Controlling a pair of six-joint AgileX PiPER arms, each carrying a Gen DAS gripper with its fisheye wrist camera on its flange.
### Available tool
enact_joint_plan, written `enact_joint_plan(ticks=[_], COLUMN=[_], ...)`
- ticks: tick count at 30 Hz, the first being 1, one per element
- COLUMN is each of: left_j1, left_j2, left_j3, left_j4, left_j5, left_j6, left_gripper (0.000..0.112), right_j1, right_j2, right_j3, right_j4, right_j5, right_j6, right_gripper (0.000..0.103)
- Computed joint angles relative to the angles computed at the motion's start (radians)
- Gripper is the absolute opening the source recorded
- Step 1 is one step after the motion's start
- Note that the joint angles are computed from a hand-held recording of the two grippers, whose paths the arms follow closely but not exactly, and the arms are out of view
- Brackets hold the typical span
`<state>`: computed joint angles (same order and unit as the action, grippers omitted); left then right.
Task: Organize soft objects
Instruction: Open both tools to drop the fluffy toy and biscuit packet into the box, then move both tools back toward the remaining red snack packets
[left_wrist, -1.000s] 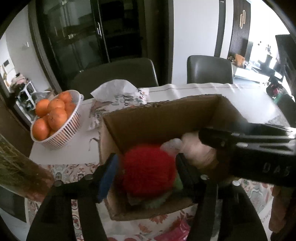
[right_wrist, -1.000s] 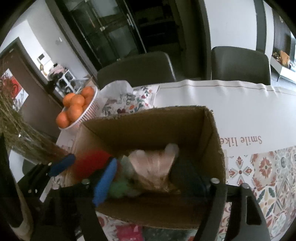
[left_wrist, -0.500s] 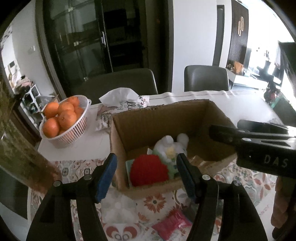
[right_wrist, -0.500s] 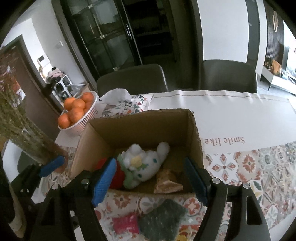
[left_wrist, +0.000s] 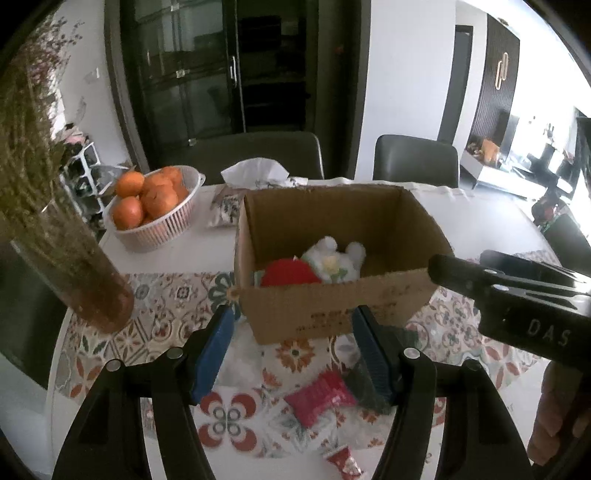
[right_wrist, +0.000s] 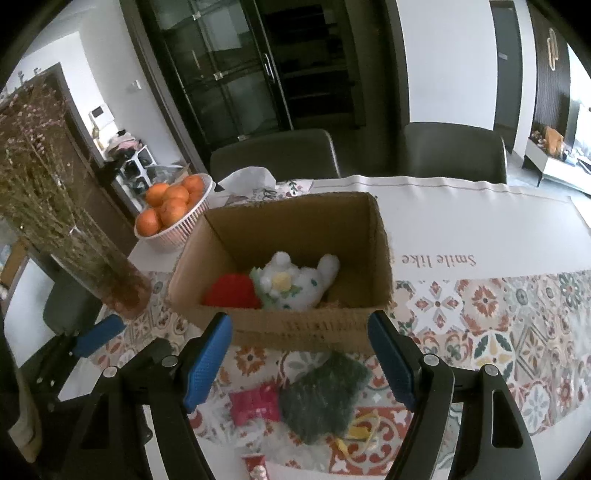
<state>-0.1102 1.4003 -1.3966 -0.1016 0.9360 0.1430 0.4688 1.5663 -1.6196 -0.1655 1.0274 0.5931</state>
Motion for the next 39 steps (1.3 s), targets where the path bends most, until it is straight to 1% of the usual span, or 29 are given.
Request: enact_joint_plan(ticks=[8, 12, 18, 27, 33, 39], left_j1=[-0.05, -0.078, -0.131, -0.19, -0.193, -0.204], left_j2=[-0.083, -0.118, -0.162, -0.203, -0.219, -0.209], left_j3=[0.097, 0.146, 0.198, 0.264, 0.33, 0.377], left_j4=[0.047, 0.079, 0.127, 0.176, 0.168, 0.149], left_j5=[0.025, 0.039, 0.08, 0.121, 0.128, 0.129], left_j6=[-0.091, -0.145, -0.237, -0.357, -0.39, -0.41], left_gripper=[0.066, 0.066, 0.066, 0.066, 0.066, 0.066], right_j1=[0.022, 0.027, 0.018, 0.006, 0.018, -0.001], right_j2=[-0.091, -0.124, -0.16, -0.191, -0.195, -0.187], right_j3=[0.114, 0.165, 0.225, 0.286, 0.333, 0.387], right_j4=[-0.016, -0.007, 0.031, 0.077, 0.083, 0.117], right_j5=[0.001, 0.004, 0.011, 0.035, 0.041, 0.033], right_j6=[0.014, -0.003, -0.047, -0.097, -0.113, -0.159], right_gripper=[0.077, 0.077, 0.077, 0.077, 0.077, 0.077])
